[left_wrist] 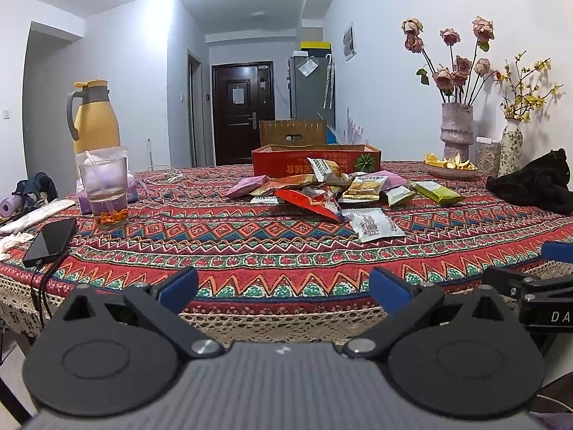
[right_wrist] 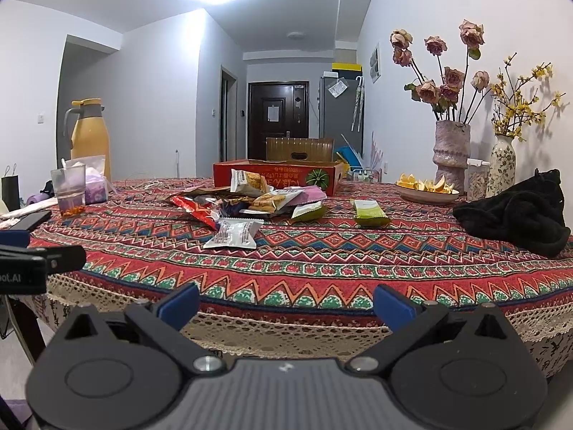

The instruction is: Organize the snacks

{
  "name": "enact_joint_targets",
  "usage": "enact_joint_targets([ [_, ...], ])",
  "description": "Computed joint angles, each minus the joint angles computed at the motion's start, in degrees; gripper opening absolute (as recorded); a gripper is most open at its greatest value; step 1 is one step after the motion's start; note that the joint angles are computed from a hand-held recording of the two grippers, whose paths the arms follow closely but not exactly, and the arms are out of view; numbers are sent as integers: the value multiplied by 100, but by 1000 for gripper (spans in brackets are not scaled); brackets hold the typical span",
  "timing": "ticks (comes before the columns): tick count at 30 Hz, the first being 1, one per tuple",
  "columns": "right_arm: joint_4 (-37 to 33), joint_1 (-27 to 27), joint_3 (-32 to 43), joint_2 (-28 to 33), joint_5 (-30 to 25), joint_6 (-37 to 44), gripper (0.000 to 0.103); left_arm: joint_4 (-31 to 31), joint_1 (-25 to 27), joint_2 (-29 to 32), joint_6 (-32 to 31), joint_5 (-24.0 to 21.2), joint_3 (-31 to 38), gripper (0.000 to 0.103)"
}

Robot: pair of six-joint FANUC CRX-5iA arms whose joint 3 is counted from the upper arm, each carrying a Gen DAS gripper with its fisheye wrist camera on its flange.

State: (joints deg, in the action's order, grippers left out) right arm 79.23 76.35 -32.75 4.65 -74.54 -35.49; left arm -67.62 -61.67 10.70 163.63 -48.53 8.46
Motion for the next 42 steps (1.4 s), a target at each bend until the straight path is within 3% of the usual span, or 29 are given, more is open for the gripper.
enact_joint_targets([
  [15, 58, -56, 11, -16, 19, 17, 103, 18, 37, 54, -120, -11, 110, 103],
  [26, 226, -510, 73, -88, 355, 256, 103, 753, 543, 384, -739, 281, 624, 103],
  [35, 26, -1084, 410, -70, 1392, 876, 103, 1705, 1158, 589, -1360, 845, 867, 103],
  [42, -58, -1543, 1070, 343, 1848, 1500, 103, 2138, 1614, 674, -1834, 1261, 921, 103],
])
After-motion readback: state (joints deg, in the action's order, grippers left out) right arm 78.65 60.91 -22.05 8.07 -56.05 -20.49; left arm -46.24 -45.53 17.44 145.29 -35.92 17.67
